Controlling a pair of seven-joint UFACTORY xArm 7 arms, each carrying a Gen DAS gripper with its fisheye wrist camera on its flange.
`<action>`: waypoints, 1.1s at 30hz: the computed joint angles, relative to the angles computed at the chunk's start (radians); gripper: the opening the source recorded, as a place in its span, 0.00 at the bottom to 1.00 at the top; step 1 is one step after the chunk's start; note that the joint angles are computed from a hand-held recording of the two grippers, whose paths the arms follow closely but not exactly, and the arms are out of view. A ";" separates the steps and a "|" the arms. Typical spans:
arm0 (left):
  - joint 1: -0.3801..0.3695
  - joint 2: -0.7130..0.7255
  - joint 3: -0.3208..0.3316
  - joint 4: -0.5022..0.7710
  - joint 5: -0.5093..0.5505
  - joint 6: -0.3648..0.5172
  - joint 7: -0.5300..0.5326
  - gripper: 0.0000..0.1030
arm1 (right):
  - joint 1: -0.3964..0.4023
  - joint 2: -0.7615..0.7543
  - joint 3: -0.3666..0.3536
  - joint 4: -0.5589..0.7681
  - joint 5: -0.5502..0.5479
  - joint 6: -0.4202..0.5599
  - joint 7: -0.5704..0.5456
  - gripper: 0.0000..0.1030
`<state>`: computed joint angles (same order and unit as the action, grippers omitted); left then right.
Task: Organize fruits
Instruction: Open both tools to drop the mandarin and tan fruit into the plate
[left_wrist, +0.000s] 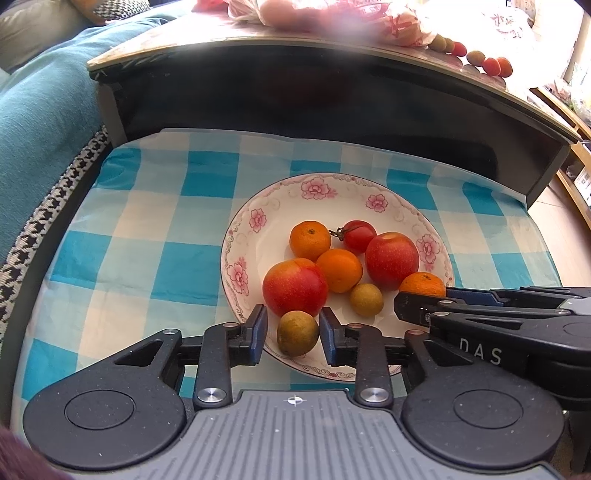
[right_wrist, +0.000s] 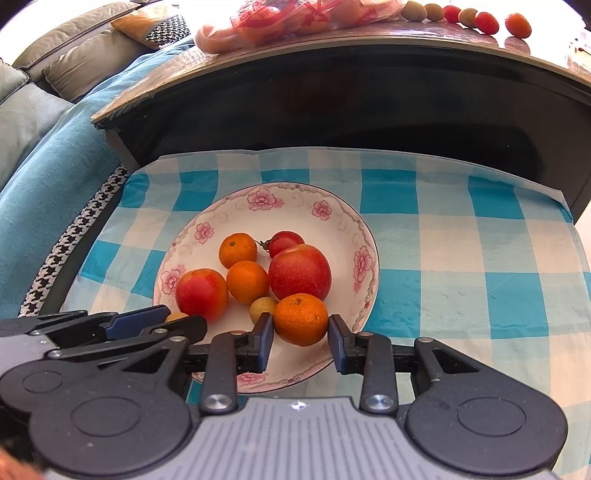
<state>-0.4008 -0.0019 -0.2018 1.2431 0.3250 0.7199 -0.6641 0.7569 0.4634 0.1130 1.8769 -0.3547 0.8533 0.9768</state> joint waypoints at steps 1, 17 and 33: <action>0.000 -0.002 0.000 0.000 0.001 0.000 -0.003 0.40 | 0.000 -0.001 -0.001 -0.002 -0.001 -0.002 0.002 0.34; 0.008 -0.025 -0.004 -0.007 0.020 -0.006 -0.025 0.49 | 0.001 -0.029 -0.003 -0.028 -0.032 -0.032 0.030 0.34; 0.020 -0.108 -0.026 -0.068 0.010 -0.009 -0.004 0.56 | 0.026 -0.080 0.013 -0.045 -0.089 0.015 0.042 0.34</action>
<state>-0.3806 -0.1100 -0.2276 1.1754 0.3352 0.7111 -0.6685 0.7829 0.3831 0.1264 1.8316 -0.4440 0.8679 1.0190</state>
